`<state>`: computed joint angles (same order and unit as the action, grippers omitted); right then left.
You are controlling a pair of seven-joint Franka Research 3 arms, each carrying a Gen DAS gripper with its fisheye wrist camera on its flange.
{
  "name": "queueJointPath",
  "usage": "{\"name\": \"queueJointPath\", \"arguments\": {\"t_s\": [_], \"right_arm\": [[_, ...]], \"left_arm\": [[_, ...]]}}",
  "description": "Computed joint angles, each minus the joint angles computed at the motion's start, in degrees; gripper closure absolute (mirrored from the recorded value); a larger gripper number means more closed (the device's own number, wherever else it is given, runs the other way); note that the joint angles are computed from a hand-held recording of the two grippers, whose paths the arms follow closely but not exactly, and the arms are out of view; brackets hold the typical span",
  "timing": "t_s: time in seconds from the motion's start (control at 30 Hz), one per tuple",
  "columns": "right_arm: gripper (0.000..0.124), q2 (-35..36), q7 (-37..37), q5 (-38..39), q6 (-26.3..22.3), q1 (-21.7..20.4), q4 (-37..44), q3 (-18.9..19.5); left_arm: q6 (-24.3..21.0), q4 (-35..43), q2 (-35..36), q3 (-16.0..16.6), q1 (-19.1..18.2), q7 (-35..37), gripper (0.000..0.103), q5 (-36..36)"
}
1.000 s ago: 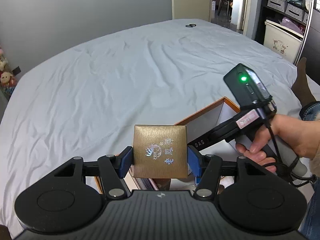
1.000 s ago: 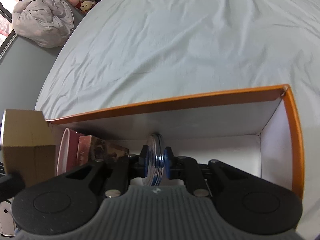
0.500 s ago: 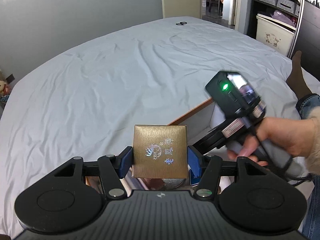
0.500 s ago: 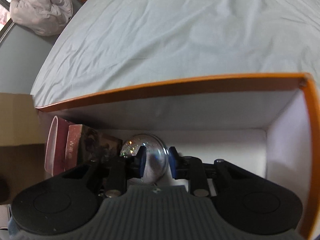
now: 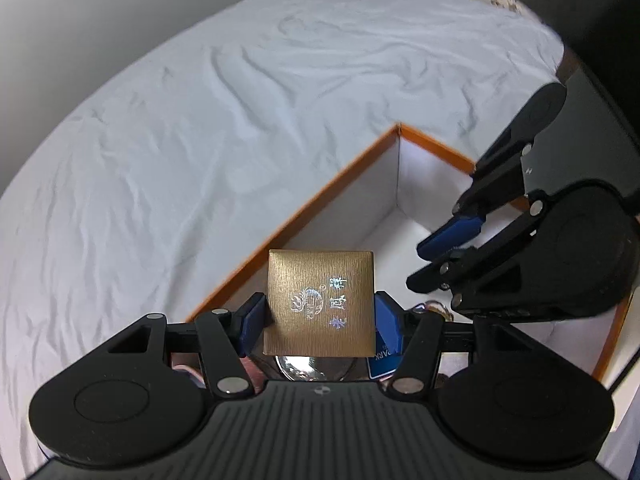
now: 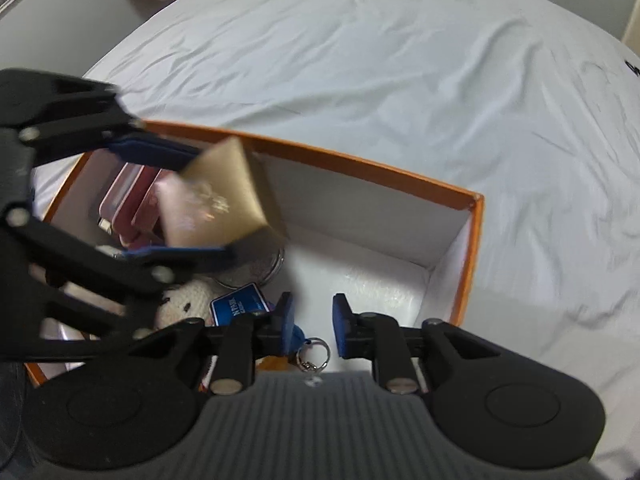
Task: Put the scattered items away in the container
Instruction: 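Lower both items into the orange box and open both grippers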
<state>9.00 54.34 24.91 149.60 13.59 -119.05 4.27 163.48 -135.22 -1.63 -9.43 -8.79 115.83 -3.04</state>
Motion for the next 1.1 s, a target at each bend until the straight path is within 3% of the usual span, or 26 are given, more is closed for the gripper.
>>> {"name": "queueJointPath", "arguments": {"t_s": [0.17,0.37,0.57,0.7,0.87,0.97,1.1], "right_arm": [[0.102,2.95,-5.92,-1.5,-5.51,-0.69,4.18,0.08],[0.102,4.72,-10.4,-0.52,-2.48,-1.27,4.47,0.64],[0.101,5.67,-11.66,2.2,-3.06,-1.19,4.92,1.24],[0.101,6.38,-10.83,2.54,-4.4,-0.77,6.15,1.38],[0.101,6.5,-10.9,4.69,-3.95,-1.26,5.73,1.45],[0.101,6.06,-13.05,8.21,-3.27,-2.21,4.97,2.15],[0.101,5.51,-17.01,12.73,-3.79,-2.86,4.75,2.84]], "left_arm": [[-4.16,1.86,1.48,-0.34,0.21,7.01,0.035,2.9],[-2.76,1.52,4.1,-0.56,0.9,6.09,0.035,11.48],[-3.89,1.43,4.34,-1.37,2.12,12.21,0.034,7.89],[-2.34,0.26,3.6,-1.14,2.12,12.7,0.034,9.75],[0.2,-3.13,0.2,-0.99,1.61,18.44,0.033,3.31],[-1.11,-4.98,-2.97,0.61,-0.12,24.56,0.036,-5.49],[-0.51,-8.61,-7.84,3.06,-1.83,24.42,0.036,-9.09]]}}
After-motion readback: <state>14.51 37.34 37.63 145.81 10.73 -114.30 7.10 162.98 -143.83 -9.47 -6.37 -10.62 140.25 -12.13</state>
